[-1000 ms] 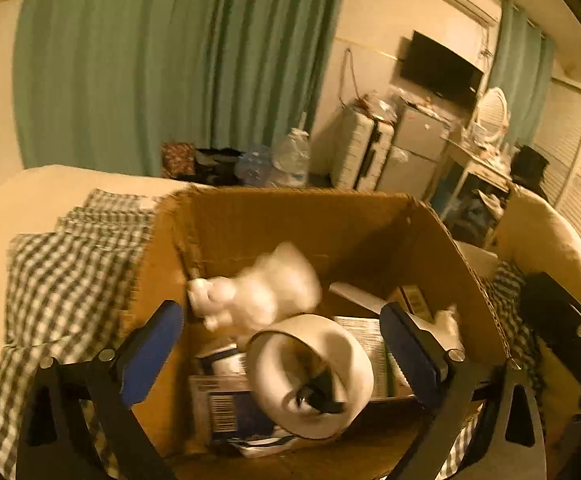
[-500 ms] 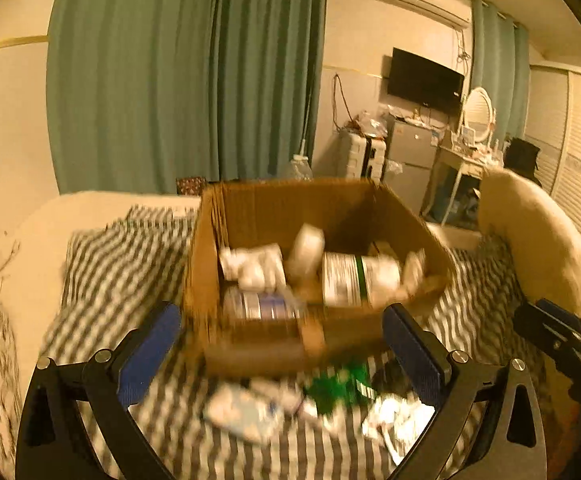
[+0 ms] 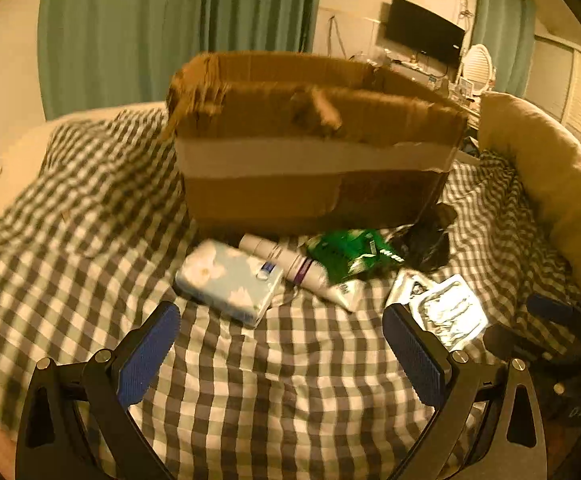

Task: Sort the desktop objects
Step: 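Move both tools back to the remaining items on the bedspread, then grasp the floral tissue pack with the left tool while the right tool grasps a thin clear strip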

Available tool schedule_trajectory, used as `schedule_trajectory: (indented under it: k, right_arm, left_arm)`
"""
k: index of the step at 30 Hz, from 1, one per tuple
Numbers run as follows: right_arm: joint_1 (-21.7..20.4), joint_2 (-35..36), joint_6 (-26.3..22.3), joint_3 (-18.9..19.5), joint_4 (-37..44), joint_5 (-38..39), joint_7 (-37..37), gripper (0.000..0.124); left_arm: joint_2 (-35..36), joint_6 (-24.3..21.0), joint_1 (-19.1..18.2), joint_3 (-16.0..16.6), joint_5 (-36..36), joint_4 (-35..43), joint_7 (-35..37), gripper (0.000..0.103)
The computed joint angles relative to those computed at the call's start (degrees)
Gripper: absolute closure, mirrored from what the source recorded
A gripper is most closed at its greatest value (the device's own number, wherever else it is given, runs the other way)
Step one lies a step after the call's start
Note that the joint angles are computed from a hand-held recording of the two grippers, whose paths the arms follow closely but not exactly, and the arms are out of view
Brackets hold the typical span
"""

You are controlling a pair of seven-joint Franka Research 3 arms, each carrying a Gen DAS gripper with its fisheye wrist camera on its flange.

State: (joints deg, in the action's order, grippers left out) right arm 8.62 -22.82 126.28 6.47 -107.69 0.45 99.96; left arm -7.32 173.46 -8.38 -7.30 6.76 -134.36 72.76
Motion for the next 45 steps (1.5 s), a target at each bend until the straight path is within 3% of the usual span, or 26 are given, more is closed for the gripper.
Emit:
schedule_trajectory:
  k: [6, 11, 15, 18, 24, 28, 32, 35, 37, 41, 45]
  right_arm:
    - [-0.35, 3.34, -3.02, 0.61, 2.07, -2.92, 0.68, 0.021]
    - [0.23, 5.89, -4.64, 0.31, 3.82, -3.59, 1.81, 0.021]
    - [-0.82, 5.96, -5.15, 0.57, 4.49, -4.73, 11.77, 0.021]
    - [-1.46, 5.55, -3.79, -0.33, 3.73, -0.92, 21.74, 0.021]
    - [-2.57, 8.36, -5.61, 1.52, 6.12, -7.48, 37.31, 0.021]
    - [-1.37, 10.54, -5.91, 1.10, 7.55, -9.46, 41.10, 0.021]
    - [0.18, 13.87, -10.54, 1.34, 10.89, -15.19, 42.73, 0.021]
    - [1.96, 14.23, -11.03, 0.80, 10.92, -17.93, 39.25, 0.021]
    - [2.47, 12.60, -9.02, 0.10, 8.65, -17.49, 36.98, 0.022]
    - [2.10, 9.38, -7.46, 0.03, 5.60, -17.50, 35.55, 0.046]
    - [1.66, 6.80, -6.37, -0.01, 3.79, -16.07, 30.49, 0.098]
  left_arm:
    - [4.86, -4.19, 2.35, -0.80, 2.63, 3.93, -5.72, 0.000]
    - [7.39, -4.12, 3.37, -0.65, -0.53, 5.81, -7.30, 0.000]
    - [7.74, -3.59, 3.81, -1.07, -7.67, 6.10, -5.89, 0.000]
    - [7.78, -2.55, 4.11, -0.87, -7.04, 6.15, -11.75, 0.000]
    - [10.27, -4.11, 4.63, 0.22, 3.17, 8.78, -28.45, 0.000]
    - [11.97, -5.92, 3.55, 1.98, 15.78, 10.98, -40.86, 0.000]
    - [13.92, -11.56, 2.79, 1.90, 22.63, 14.63, -44.21, 0.000]
    - [13.54, -9.25, 3.13, 1.80, 25.44, 13.67, -43.96, 0.001]
    - [12.44, -8.41, 3.40, 1.81, 26.20, 12.50, -44.15, 0.010]
    - [10.06, -6.14, 4.65, 0.94, 23.46, 9.75, -39.68, 0.033]
    - [7.71, -5.86, 5.21, 0.56, 22.41, 7.40, -38.16, 0.053]
